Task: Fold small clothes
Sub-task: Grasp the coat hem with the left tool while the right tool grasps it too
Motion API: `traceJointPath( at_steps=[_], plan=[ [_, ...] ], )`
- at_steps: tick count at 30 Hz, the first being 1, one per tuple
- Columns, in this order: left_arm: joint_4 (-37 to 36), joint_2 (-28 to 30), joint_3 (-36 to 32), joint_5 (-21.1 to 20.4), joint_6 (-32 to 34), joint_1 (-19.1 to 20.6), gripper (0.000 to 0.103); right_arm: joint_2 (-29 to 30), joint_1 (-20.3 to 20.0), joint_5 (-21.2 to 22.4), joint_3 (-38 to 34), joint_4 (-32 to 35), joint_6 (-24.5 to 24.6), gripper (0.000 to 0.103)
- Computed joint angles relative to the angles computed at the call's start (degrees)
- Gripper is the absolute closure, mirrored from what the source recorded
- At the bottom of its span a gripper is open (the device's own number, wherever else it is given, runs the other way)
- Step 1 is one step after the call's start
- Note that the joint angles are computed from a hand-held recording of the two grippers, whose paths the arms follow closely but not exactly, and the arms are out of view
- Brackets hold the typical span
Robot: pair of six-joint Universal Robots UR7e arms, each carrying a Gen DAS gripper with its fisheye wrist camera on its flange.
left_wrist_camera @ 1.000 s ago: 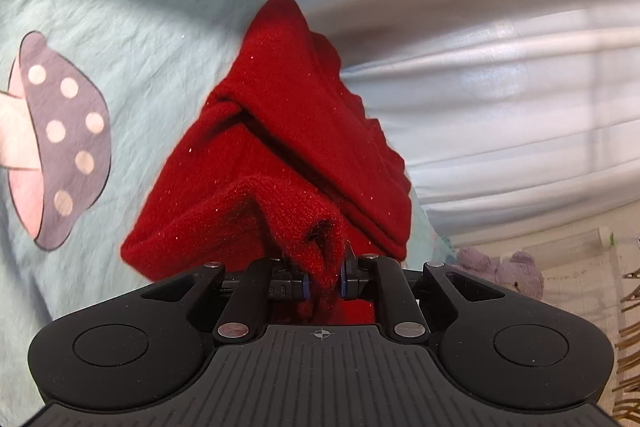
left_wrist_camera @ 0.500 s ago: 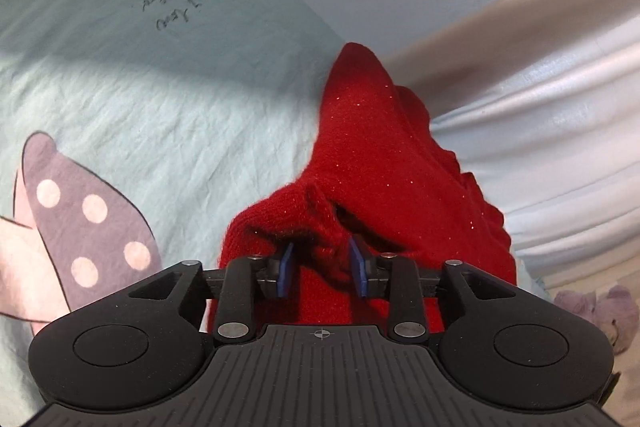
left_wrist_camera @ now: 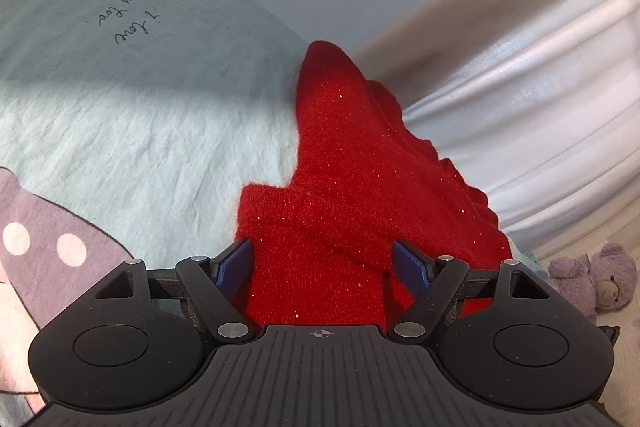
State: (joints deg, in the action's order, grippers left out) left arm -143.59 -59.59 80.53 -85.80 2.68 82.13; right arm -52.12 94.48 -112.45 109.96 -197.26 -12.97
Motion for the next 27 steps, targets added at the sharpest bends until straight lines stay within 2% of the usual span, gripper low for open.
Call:
traceJointPath(
  at_steps=[2, 5, 7, 9, 12, 13, 15, 19, 21, 24, 26, 27],
  plan=[
    [-0.66, -0.13, -0.12, 1.49, 0.17, -0.05, 0.020, 0.56, 0.21, 0.12, -0.63, 0.55, -1.03, 0.056],
    [1.25, 0.22, -1.30, -2.48, -0.85, 1.37, 0.020, 1.49, 0.80, -0.43, -1.10, -0.25, -3.56, 0.077],
    [3.17, 0.94, -2.34, -3.57, -0.70, 1.63, 0.022, 1.94, 1.10, -0.28, -1.31, -0.78, -4.90, 0.086],
    [3.06, 1.37, -2.45, -2.50, 0.02, 1.22, 0.029, 2.45, 1.59, -0.90, -1.44, -1.98, -6.36, 0.088],
    [3.43, 1.59, -2.63, -1.68, 0.96, 0.64, 0.052, 2.53, 1.92, -1.09, -1.22, -2.95, -7.99, 0.088],
    [3.10, 1.41, -2.22, -0.79, 1.28, 0.33, 0.063, 2.41, 1.88, -0.98, -1.10, -3.06, -8.19, 0.088],
    [1.97, 0.85, -1.09, 0.82, 3.10, -0.23, 0.076, 2.17, 2.07, -1.41, -0.93, -2.99, -8.36, 0.088],
    [-2.36, -0.86, 2.27, 4.45, 7.03, -2.08, 0.082, 2.23, 2.88, -2.05, -0.42, -5.50, -9.86, 0.089],
    [-5.60, -2.12, 4.58, 4.61, 10.74, -3.00, 0.083, 2.33, 3.28, -2.07, -0.13, -6.88, -11.19, 0.090],
    [-10.28, -3.48, 7.24, 1.12, 12.98, -3.19, 0.081, 1.92, 3.33, -0.67, 0.54, -7.49, -12.20, 0.092],
    [-10.17, -2.96, 6.47, -3.28, 11.34, -2.32, 0.068, 1.80, 3.12, -0.10, 0.59, -6.98, -12.36, 0.092],
    [-9.78, -2.44, 5.87, -4.41, 10.30, -2.01, 0.065, 1.87, 3.03, -0.21, 0.32, -6.35, -12.25, 0.092]
  ],
)
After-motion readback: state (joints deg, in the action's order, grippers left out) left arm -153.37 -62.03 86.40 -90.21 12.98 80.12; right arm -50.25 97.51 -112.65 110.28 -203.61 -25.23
